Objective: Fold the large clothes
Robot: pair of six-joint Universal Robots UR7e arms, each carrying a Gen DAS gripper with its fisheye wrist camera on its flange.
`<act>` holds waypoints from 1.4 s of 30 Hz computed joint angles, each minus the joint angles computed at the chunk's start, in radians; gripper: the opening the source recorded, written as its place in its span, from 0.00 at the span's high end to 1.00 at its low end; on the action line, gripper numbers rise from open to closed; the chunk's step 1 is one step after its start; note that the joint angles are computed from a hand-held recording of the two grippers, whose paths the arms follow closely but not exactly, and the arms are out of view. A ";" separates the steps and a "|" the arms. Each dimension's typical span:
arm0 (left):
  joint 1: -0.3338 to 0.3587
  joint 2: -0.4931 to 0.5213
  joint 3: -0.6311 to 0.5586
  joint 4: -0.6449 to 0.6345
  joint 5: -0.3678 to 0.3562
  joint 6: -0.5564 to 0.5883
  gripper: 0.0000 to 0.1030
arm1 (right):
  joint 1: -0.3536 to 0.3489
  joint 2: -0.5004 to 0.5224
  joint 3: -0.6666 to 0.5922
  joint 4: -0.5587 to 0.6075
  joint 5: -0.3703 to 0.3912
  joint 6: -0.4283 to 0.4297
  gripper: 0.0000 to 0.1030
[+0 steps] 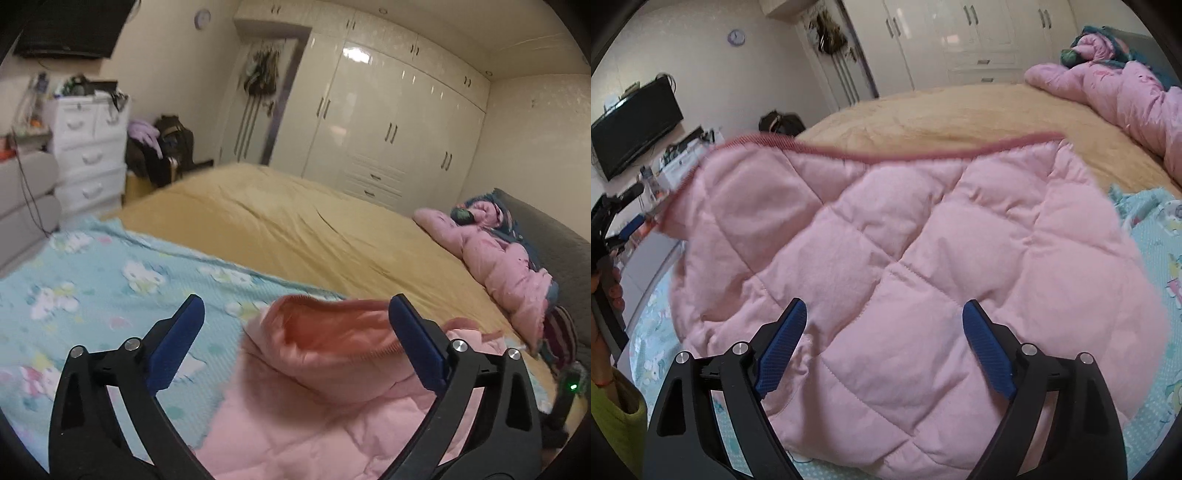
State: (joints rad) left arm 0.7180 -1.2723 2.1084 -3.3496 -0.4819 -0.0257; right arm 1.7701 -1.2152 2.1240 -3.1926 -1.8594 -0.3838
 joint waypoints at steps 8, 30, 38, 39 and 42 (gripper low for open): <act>0.098 -0.108 0.034 0.335 -0.042 -0.276 0.09 | -0.018 -0.016 -0.028 -0.158 -0.154 -0.049 0.13; 0.142 -0.001 0.048 0.371 -0.146 -0.213 0.82 | -0.103 0.021 -0.073 -0.180 -0.148 -0.118 0.86; 0.114 0.057 -0.022 0.097 -0.108 -0.012 0.83 | -0.074 0.051 -0.193 -0.226 -0.146 -0.112 0.92; 0.117 0.068 -0.032 0.085 -0.107 -0.007 0.84 | -0.073 0.071 -0.217 -0.220 -0.170 -0.119 0.92; 0.140 0.107 -0.064 0.078 -0.094 0.006 0.84 | -0.070 0.135 -0.269 -0.237 -0.239 -0.171 0.92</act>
